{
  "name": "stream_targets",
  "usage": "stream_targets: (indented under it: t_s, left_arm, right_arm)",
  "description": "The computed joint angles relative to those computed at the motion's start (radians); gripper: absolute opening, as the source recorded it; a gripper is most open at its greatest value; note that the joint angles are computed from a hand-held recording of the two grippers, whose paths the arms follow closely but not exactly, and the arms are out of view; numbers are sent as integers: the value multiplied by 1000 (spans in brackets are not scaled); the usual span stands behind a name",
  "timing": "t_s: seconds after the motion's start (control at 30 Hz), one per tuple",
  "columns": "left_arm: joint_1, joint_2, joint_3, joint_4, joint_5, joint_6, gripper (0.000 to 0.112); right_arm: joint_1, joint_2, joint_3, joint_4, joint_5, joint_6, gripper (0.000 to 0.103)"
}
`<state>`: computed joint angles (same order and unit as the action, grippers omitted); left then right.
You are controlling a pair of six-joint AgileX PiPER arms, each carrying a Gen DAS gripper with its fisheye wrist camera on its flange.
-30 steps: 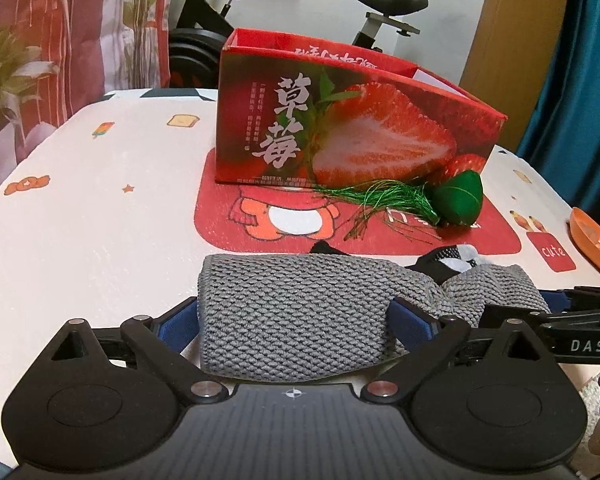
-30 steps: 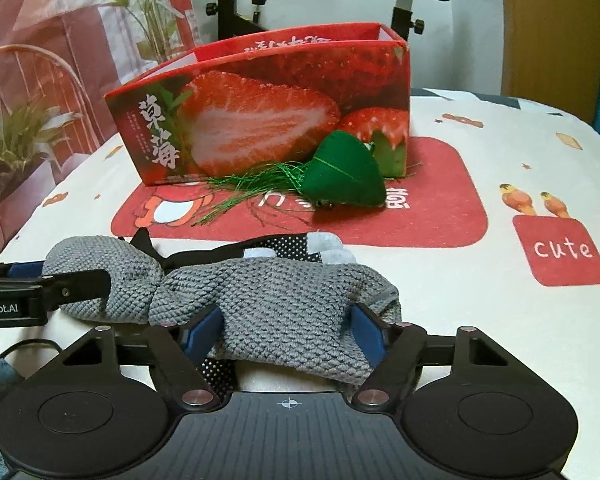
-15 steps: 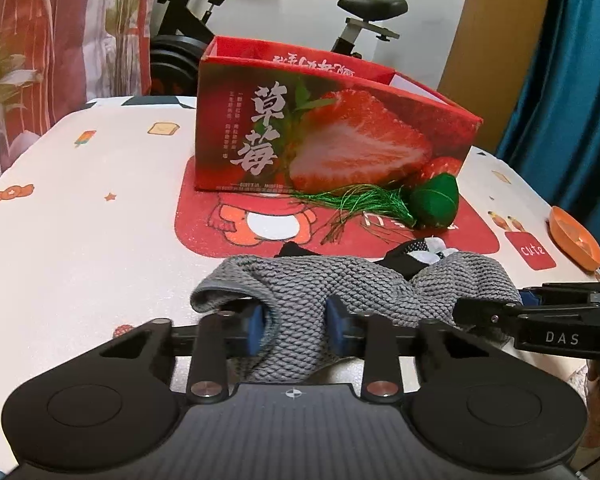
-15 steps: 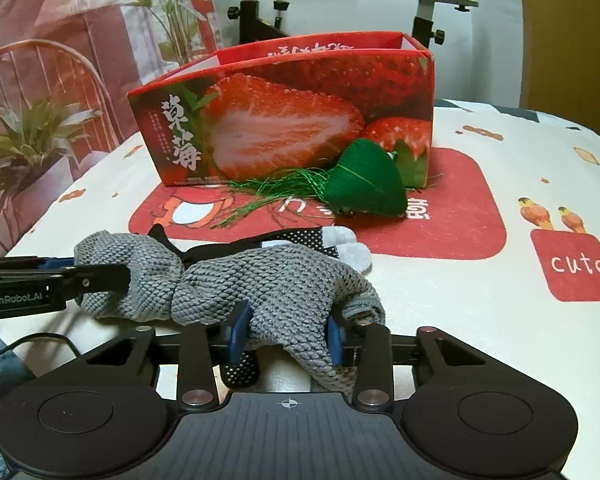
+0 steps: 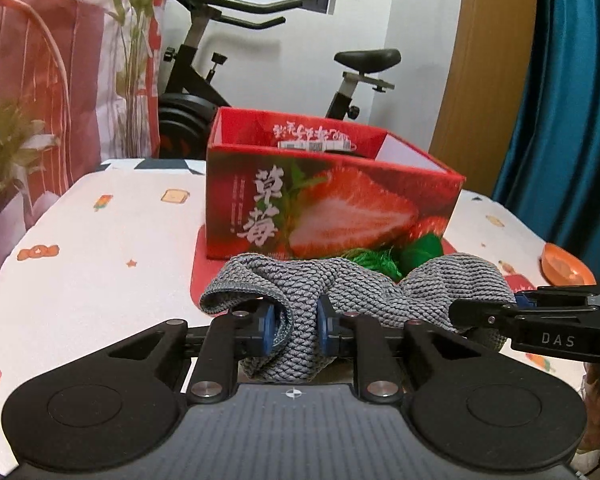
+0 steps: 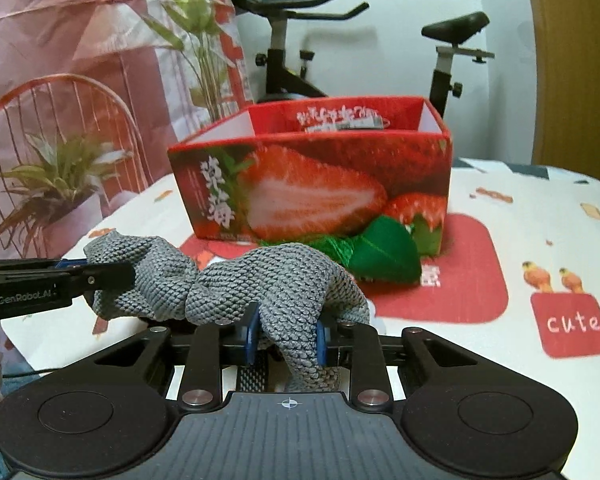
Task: Organize soft objects
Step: 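Carry the grey sock over the red box and lower it inside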
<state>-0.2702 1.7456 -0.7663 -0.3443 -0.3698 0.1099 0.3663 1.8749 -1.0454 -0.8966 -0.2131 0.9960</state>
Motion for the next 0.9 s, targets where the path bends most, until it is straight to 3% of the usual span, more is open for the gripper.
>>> stream_targets:
  t_s: [0.3, 0.6, 0.9]
  left_arm:
    - [-12, -52, 0, -57, -23, 29, 22]
    - [-15, -74, -13, -122, -11, 94, 22]
    - [0, -68, -39, -72, 16, 59, 22]
  right_arm:
    - [8, -27, -30, 170, -24, -197, 24]
    - [16, -21, -68, 122, -31, -162, 24]
    - [10, -16, -77, 72, -34, -102, 23]
